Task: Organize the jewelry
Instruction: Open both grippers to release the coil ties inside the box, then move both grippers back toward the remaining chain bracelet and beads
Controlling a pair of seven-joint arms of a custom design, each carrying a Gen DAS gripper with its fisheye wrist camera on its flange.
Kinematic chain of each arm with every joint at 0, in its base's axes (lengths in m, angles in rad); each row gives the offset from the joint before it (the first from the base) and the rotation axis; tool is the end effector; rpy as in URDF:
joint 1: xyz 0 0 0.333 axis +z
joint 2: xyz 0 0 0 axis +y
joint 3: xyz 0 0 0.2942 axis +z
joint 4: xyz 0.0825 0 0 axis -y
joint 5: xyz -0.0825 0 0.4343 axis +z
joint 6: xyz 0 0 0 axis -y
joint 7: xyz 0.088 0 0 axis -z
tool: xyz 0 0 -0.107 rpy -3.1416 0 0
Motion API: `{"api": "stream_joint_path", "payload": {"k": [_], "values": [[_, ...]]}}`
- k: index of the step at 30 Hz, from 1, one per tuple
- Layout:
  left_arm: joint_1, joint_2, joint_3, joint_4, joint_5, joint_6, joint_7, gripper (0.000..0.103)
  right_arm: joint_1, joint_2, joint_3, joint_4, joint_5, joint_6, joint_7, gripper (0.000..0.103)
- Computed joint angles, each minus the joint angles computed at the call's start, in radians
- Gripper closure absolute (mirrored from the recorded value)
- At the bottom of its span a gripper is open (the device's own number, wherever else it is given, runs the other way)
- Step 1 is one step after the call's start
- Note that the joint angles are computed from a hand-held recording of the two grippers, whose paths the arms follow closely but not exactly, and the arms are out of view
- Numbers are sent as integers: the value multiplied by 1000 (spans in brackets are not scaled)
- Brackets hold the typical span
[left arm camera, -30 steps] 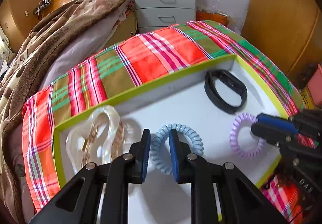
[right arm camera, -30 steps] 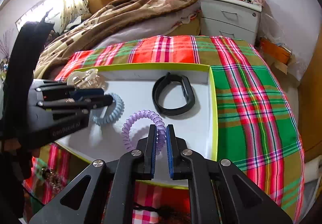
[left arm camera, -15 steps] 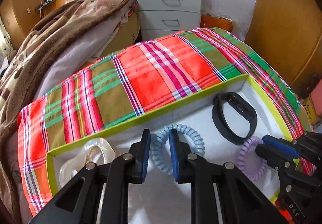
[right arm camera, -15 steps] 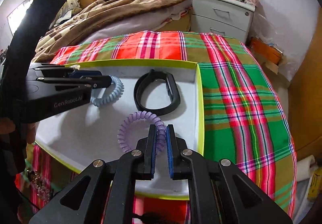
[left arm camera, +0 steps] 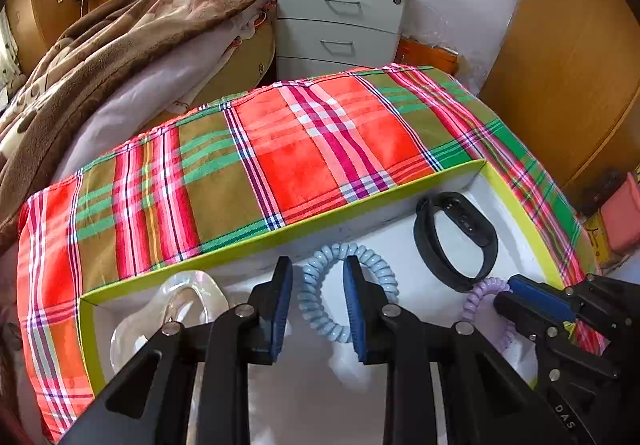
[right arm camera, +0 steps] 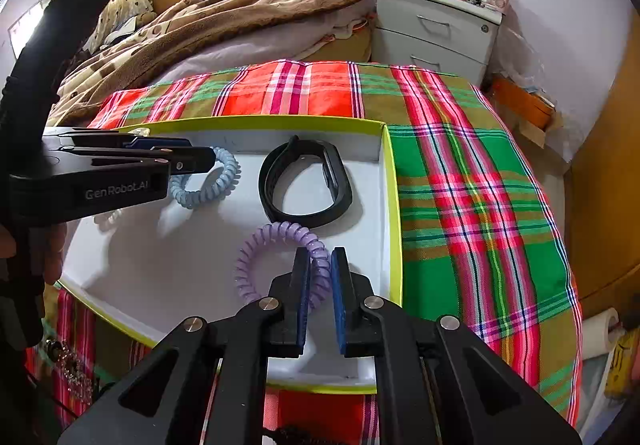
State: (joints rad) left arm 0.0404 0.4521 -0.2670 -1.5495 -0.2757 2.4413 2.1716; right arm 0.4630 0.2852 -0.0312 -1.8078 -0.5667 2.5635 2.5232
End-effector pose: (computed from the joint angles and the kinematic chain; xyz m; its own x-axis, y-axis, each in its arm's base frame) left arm 0.7425 -0.1430 0.4061 -0.5836 -0.8083 0.0777 -0.7154 0.4665 -0.5202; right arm 0.6365 0.3038 0.3895 -0.1110 -0.9938 0.0003 -0.8096 0.0903 -0.5800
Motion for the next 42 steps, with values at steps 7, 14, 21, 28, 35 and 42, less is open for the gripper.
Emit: {"api": "stream_joint_path", "payload": {"k": [7, 14, 21, 28, 35, 42], "values": [[23, -37, -10, -38, -51, 4, 26, 67, 4, -21, -4, -20, -26, 11, 36, 88], [56, -126, -14, -122, -174, 5, 114, 62, 2, -78, 3, -77, -96, 51, 124, 74], [66, -263, 26, -259, -334, 8, 224, 58, -15, -153, 33, -157, -198, 103, 244, 69], [43, -398, 108, -413, -476, 20, 300, 56, -43, -209, 72, -244, -259, 222, 316, 69], [34, -481, 186, -523, -565, 5, 316, 54, -54, -228, 97, -301, -261, 314, 318, 68], [34, -544, 247, -620, -607, -5, 329, 51, -42, -221, 111, -312, -237, 348, 245, 68]]}}
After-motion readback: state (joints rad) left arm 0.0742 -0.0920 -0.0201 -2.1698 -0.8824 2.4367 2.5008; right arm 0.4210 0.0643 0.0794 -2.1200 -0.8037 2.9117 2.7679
